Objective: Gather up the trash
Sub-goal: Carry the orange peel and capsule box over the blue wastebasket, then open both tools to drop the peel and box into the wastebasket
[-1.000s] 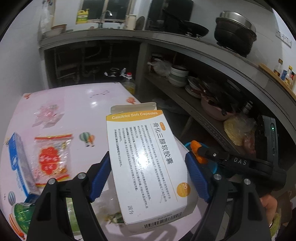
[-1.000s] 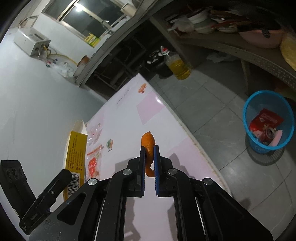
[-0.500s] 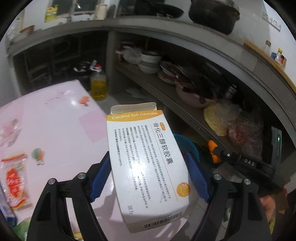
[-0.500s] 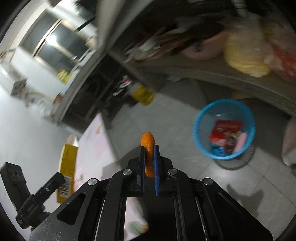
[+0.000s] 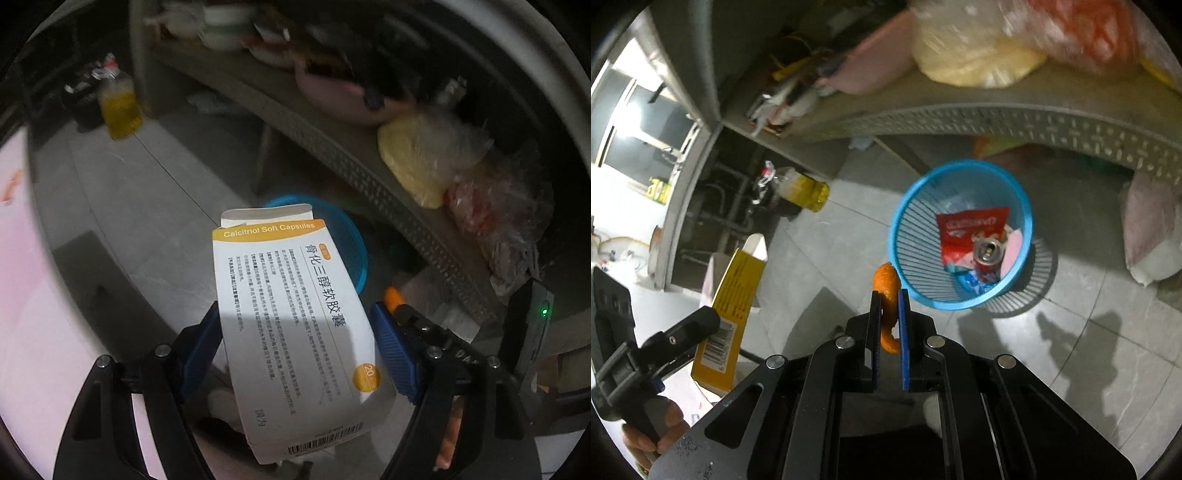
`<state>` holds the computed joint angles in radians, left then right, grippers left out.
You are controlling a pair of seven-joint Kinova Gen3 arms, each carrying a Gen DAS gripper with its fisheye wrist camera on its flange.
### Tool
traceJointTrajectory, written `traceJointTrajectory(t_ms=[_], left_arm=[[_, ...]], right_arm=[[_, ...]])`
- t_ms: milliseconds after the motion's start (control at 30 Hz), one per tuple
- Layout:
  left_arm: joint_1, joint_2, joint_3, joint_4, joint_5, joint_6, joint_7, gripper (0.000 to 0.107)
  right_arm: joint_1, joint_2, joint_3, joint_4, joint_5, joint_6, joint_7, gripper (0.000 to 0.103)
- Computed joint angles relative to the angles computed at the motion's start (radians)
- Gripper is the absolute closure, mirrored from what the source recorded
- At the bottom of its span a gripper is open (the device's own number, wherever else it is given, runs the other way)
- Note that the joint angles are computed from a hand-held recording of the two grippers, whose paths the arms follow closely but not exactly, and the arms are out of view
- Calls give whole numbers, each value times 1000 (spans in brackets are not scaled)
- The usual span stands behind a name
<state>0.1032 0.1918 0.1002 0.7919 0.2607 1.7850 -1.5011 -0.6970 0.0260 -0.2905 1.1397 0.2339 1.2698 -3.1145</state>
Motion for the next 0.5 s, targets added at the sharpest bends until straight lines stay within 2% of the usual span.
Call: traceJointTrajectory(t_ms=[133, 233, 267, 333, 500], left_arm=[[65, 137, 17, -131, -40, 56, 55, 30], [91, 208, 18, -186, -44, 29, 87, 28], [101, 228, 16, -204, -54, 30, 90, 24], [128, 268, 8, -238, -87, 33, 102, 21], [95, 267, 22, -217, -48, 30, 92, 21]], right_arm=[[38, 20, 29, 22, -52, -30, 41, 95], [58, 39, 51, 33, -49, -53, 68, 88], [60, 54, 57, 32, -34, -45, 72, 74], [67, 71, 71, 45, -32, -50, 95, 58], [70, 57, 77, 111, -60, -57, 89, 58]])
